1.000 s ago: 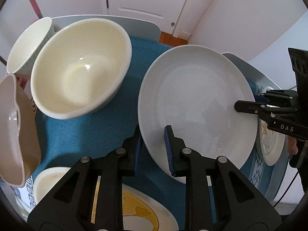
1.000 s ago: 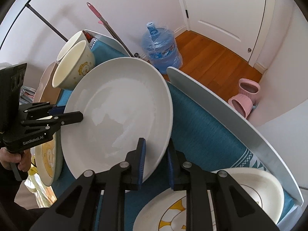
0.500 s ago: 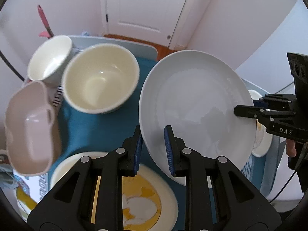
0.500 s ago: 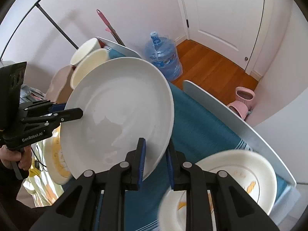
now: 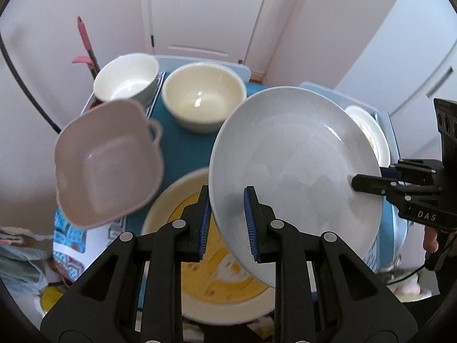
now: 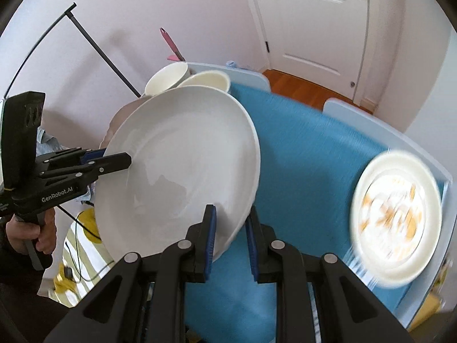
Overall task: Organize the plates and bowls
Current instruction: 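Carry the white plate onto the yellow plate and release it with the right gripper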
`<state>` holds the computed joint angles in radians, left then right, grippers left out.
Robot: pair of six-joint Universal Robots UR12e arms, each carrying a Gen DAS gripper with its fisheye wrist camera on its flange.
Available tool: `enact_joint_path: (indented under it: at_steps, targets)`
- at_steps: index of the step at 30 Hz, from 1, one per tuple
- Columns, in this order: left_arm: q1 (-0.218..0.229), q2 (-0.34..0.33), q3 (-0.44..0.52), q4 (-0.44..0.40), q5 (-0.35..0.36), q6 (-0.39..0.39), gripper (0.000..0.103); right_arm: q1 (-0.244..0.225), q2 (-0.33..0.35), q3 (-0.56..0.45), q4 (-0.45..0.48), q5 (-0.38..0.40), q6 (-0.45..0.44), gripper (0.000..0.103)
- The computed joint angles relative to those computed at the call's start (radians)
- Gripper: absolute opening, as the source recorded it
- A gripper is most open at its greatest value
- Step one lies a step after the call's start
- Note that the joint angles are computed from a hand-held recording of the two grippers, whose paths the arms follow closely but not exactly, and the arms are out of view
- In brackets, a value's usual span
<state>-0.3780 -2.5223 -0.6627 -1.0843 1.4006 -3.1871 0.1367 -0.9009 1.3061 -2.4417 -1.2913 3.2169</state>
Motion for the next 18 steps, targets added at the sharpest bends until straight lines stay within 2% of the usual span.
enact_joint_path:
  at_steps: [8, 12, 18]
  targets:
    - [0.035, 0.066, -0.147, -0.007, -0.058, 0.108, 0.020, 0.072, -0.016, 0.072, -0.066, -0.082, 0.200, 0.019]
    - [0.044, 0.065, -0.158, -0.035, -0.095, 0.129, 0.020, 0.095, -0.015, 0.077, -0.067, -0.140, 0.280, 0.019]
    - [0.054, 0.062, -0.177, -0.047, -0.109, 0.200, 0.020, 0.127, -0.008, 0.075, -0.073, -0.236, 0.342, 0.019]
